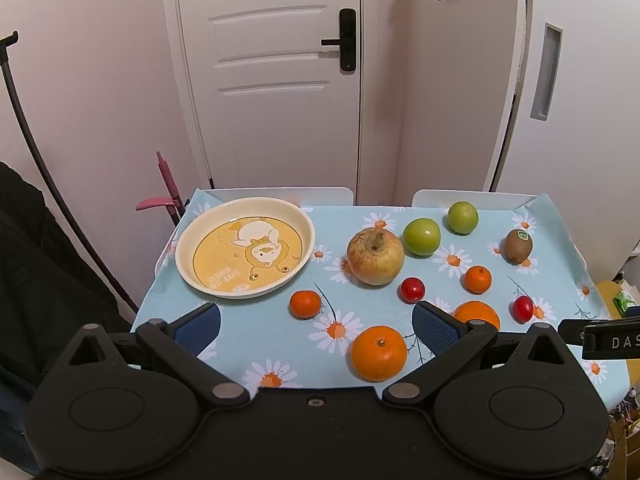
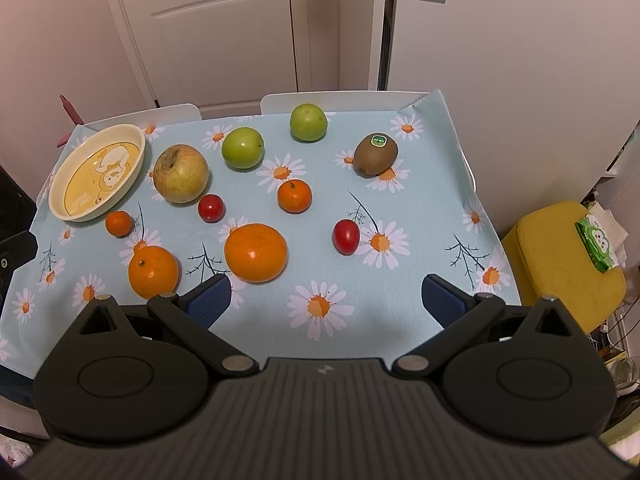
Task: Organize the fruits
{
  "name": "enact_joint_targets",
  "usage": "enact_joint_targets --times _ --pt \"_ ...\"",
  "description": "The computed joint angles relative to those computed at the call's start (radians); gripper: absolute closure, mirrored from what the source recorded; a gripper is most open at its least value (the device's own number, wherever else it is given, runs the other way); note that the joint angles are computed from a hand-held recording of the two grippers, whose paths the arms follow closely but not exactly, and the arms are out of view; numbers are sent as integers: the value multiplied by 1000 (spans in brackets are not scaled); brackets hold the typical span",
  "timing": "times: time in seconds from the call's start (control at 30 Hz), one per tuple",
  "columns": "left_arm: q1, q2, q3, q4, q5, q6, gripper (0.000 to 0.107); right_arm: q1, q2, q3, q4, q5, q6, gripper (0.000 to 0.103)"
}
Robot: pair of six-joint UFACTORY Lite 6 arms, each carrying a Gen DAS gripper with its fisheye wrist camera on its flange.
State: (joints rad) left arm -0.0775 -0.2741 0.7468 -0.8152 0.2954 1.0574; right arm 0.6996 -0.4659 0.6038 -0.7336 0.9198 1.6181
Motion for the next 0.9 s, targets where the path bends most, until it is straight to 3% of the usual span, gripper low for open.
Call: enact_joint_targets --times 0.9 --pt "29 42 55 -28 32 67 4 14 5 22 -4 21 29 0"
